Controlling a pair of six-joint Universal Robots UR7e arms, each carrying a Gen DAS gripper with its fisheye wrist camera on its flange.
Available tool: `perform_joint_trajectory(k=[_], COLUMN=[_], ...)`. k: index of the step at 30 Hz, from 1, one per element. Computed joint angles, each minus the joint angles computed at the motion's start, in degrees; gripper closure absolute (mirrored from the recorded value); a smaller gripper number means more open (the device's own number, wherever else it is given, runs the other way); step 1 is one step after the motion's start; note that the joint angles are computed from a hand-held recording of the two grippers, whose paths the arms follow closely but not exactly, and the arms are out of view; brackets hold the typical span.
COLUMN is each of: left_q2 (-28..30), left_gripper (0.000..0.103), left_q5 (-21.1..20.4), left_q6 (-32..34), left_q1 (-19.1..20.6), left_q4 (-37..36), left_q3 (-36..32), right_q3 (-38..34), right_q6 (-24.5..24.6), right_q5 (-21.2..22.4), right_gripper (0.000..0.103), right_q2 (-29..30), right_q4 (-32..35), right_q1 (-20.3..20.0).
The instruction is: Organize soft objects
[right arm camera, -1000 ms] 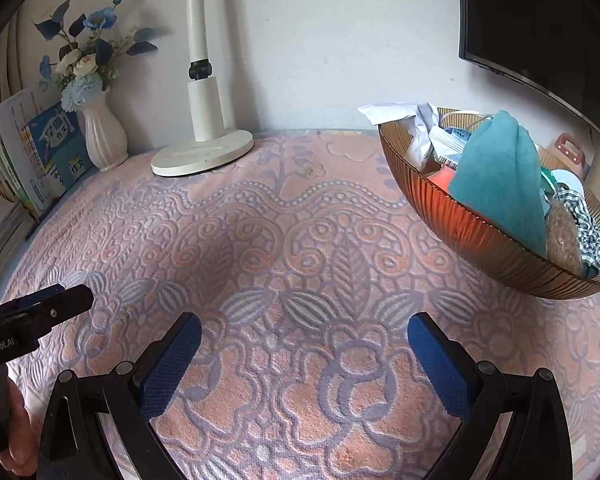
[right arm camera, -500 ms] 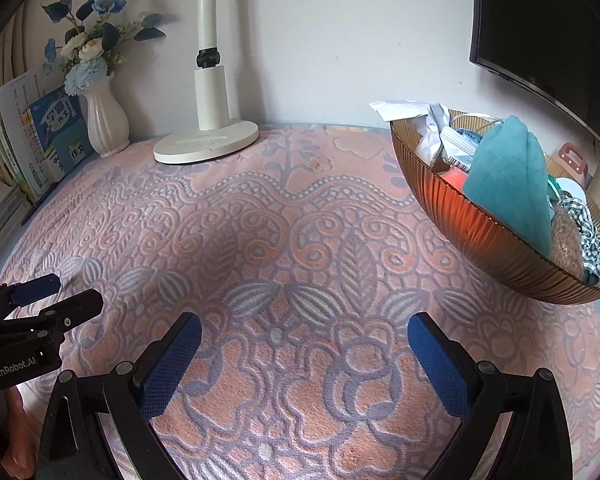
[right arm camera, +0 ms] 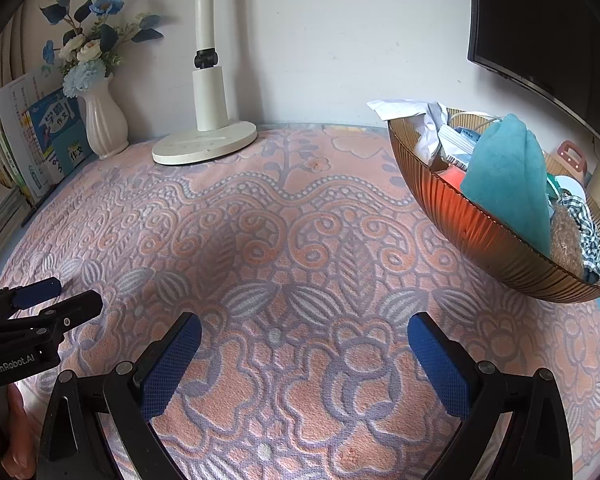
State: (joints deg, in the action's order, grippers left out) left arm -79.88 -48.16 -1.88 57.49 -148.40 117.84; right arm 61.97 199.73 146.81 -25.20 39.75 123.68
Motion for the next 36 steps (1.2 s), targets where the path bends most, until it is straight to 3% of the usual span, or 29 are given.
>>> perform_joint_trajectory(k=[36], left_q2=[0.19], left_gripper=[0.012], left_q5=[-1.23], left_q6=[-0.15], left_q1=[0.46], left_q4=[0.99], left_q3=[-0.51], right_q3=[0.11], right_q6=[0.73], right_q5=[-0.4], right_gripper=[0.0], right_q2=[-0.12], right_q4=[0.24], right_q1=[-0.25])
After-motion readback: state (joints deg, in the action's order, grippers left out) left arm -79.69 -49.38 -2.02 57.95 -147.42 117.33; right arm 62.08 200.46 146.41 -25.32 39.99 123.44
